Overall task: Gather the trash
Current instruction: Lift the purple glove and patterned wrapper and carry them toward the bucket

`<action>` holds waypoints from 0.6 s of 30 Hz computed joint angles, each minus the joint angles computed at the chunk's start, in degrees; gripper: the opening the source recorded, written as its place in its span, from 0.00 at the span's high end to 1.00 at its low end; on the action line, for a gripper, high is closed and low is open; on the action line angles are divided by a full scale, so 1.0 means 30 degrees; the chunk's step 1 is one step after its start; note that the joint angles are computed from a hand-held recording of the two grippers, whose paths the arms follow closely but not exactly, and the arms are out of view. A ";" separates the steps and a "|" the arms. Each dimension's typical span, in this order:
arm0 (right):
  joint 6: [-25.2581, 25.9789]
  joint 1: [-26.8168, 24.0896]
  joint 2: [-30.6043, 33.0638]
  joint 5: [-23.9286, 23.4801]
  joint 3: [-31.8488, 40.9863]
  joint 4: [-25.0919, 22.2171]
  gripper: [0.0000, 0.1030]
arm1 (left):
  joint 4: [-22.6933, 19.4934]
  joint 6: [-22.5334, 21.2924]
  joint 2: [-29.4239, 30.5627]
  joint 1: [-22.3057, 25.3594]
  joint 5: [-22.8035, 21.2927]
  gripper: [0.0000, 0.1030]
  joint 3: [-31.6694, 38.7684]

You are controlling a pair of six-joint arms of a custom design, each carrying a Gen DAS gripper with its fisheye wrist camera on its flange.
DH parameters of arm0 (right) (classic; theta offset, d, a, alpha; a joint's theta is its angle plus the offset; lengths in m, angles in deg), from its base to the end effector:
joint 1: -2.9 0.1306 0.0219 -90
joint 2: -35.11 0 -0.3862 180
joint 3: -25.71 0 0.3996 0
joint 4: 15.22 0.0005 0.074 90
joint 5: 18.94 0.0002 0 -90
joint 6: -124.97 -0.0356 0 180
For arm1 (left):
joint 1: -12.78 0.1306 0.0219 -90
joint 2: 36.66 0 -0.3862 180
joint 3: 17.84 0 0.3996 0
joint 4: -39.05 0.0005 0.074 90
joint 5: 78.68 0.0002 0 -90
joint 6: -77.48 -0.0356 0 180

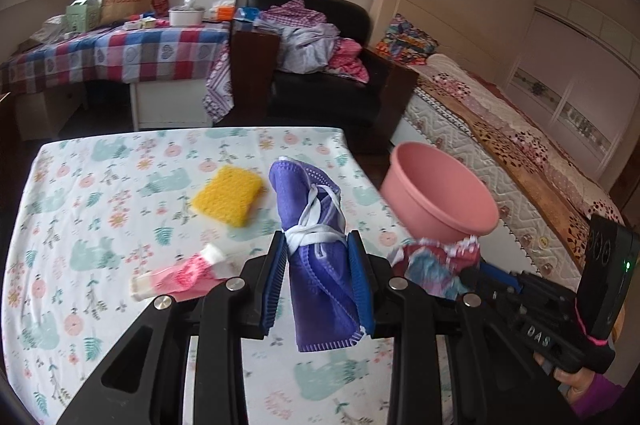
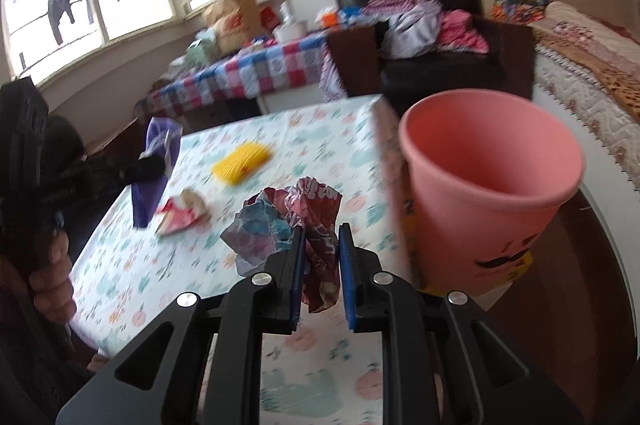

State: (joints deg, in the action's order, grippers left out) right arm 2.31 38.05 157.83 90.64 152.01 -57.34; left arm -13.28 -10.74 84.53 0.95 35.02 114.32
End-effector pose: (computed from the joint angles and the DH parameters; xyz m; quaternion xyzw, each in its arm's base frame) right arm 0.5905 0.4006 0.4133 0.0545 0.8891 0.1115 0.4405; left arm 0.6763 -0.1568 0.4664 0.1624 0.8810 -0.2336 0.3780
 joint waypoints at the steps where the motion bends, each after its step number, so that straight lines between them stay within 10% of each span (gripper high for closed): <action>1: -0.0091 -0.0063 -0.0102 0.0171 -0.0135 0.0097 0.84 | -0.0033 -0.0005 0.0106 -0.0101 0.0152 0.71 0.0151; 18: -0.1992 -0.1569 -0.1851 0.3043 -0.2766 0.1432 0.84 | -0.2439 -0.0817 0.4407 -0.2308 0.1376 0.71 0.7388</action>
